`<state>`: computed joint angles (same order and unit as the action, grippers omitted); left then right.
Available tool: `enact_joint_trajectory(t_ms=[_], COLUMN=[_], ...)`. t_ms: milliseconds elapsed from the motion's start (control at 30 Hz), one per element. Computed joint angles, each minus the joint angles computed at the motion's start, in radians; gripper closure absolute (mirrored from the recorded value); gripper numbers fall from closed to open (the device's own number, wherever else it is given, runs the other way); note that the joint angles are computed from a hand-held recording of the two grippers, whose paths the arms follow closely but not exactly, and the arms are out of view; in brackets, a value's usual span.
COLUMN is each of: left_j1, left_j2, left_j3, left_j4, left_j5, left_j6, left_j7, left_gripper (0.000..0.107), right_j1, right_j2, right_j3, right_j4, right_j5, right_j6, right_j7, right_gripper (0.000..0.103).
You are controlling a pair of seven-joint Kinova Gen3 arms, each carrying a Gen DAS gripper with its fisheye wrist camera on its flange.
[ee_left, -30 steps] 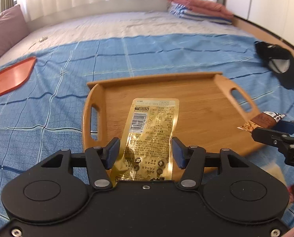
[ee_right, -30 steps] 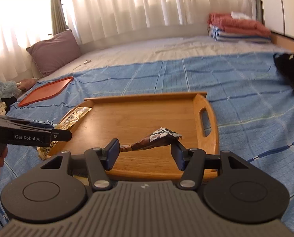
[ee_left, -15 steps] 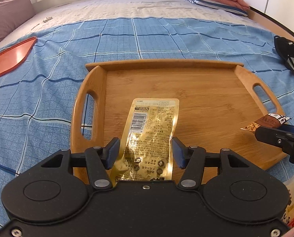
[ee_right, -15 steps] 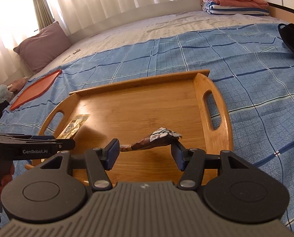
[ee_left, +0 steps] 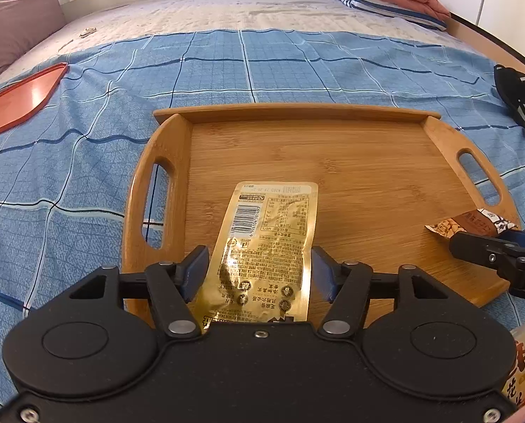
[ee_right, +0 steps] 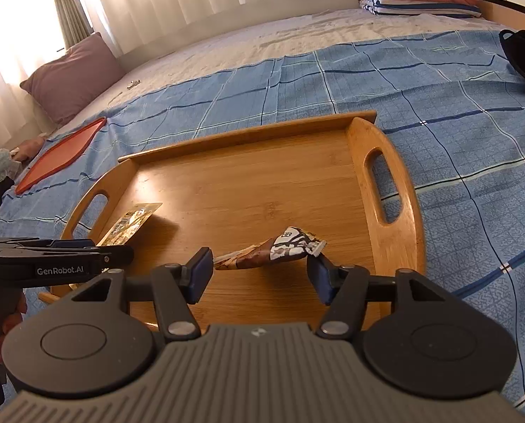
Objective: Organize snacks
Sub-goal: 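Lower both snacks onto the wooden tray and open both tools, then move both tools back over the remaining snack pile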
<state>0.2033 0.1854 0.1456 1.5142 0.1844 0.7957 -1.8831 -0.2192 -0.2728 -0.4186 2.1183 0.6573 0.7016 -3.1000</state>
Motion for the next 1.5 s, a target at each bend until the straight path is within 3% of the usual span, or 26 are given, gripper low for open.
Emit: enact_joint_trajectory(t_ms=[67, 133, 233, 667, 1033, 1333, 1500], left_j1=[-0.005, -0.007, -0.015, -0.063, -0.064, -0.063, -0.045], left_j2=[-0.007, -0.025, -0.046, -0.230, -0.426, -0.569, -0.636], left_j3=[0.000, 0.000, 0.002, -0.052, -0.205, -0.293, -0.298], left_j4=[0.008, 0.027, 0.036, 0.152, 0.308, 0.443, 0.495], left_j5=[0.010, 0.016, 0.033, 0.264, 0.469, 0.497, 0.469], left_j6=[-0.009, -0.033, -0.031, 0.010, 0.119, 0.162, 0.125], left_j7=[-0.006, -0.014, -0.043, -0.318, -0.521, -0.557, -0.549], left_gripper=[0.034, 0.025, 0.023, 0.019, 0.016, 0.014, 0.014], right_j1=[0.000, 0.002, 0.000, 0.006, 0.124, 0.275, 0.336], right_j2=[0.001, 0.000, -0.011, -0.111, -0.259, -0.402, -0.476], right_j3=[-0.002, -0.010, -0.010, -0.109, -0.339, -0.537, -0.579], right_j4=[0.000, 0.000, 0.002, -0.030, -0.057, -0.048, -0.053], right_j5=[-0.001, 0.006, 0.005, -0.026, -0.114, -0.219, -0.286], right_j6=[0.000, 0.004, 0.000, 0.083, 0.178, 0.211, 0.222], right_j7=[-0.006, -0.020, -0.024, 0.017, 0.067, 0.108, 0.142], right_gripper=[0.037, 0.026, 0.017, 0.009, 0.002, 0.000, 0.000])
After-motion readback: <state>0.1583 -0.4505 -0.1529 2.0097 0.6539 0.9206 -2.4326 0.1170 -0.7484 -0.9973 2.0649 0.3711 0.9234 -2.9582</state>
